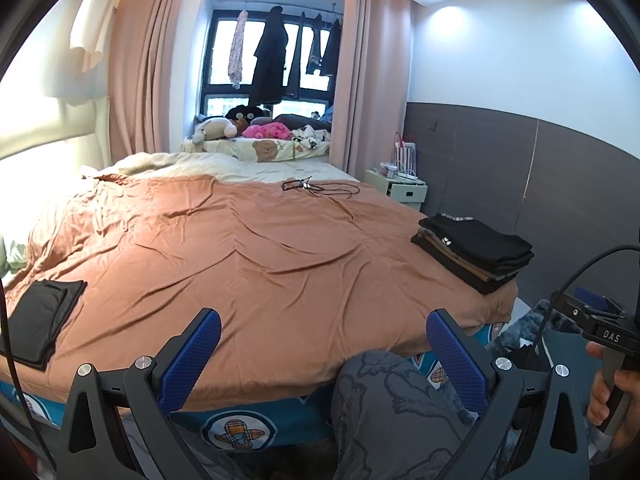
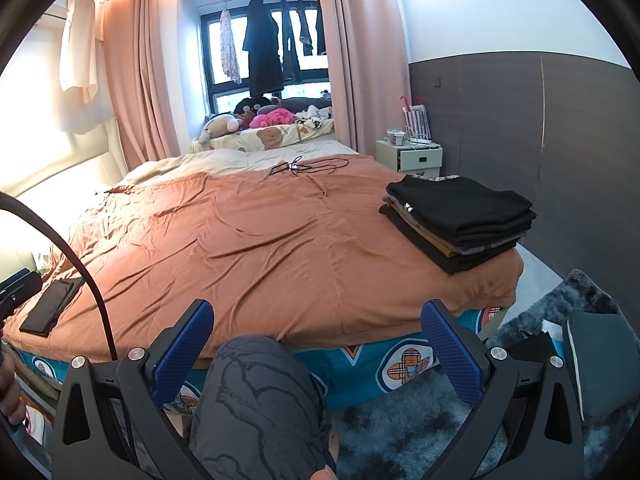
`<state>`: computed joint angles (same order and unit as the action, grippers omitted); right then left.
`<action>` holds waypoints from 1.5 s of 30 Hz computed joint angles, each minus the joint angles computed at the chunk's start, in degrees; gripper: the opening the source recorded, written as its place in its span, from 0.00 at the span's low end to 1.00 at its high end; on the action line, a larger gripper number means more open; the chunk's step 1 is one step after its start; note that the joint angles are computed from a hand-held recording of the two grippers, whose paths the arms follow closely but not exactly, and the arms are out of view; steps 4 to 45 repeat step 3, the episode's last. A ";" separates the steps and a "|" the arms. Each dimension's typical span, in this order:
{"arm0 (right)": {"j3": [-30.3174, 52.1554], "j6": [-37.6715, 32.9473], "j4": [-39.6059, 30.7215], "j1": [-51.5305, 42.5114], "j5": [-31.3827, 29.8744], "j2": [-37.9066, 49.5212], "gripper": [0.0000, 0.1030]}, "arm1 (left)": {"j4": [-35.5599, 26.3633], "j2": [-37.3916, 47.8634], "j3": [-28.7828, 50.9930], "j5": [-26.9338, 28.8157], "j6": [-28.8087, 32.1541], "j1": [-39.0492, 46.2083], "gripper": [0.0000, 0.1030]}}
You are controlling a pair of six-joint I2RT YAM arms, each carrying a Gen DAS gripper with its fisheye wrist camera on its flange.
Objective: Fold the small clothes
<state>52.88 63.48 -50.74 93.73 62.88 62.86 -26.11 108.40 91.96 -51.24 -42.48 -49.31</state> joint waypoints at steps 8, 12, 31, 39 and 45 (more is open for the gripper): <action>-0.37 -0.03 -0.15 -0.07 0.09 -0.80 1.00 | -0.37 0.37 0.75 -0.40 -0.21 -0.26 1.00; -0.37 -0.03 -0.15 -0.07 0.09 -0.80 1.00 | -0.37 0.37 0.75 -0.40 -0.21 -0.26 1.00; -0.37 -0.03 -0.15 -0.07 0.09 -0.80 1.00 | -0.37 0.37 0.75 -0.40 -0.21 -0.26 1.00; -0.37 -0.03 -0.15 -0.07 0.09 -0.80 1.00 | -0.37 0.37 0.75 -0.40 -0.21 -0.26 1.00; -0.37 -0.03 -0.15 -0.07 0.09 -0.80 1.00 | -0.37 0.37 0.75 -0.40 -0.21 -0.26 1.00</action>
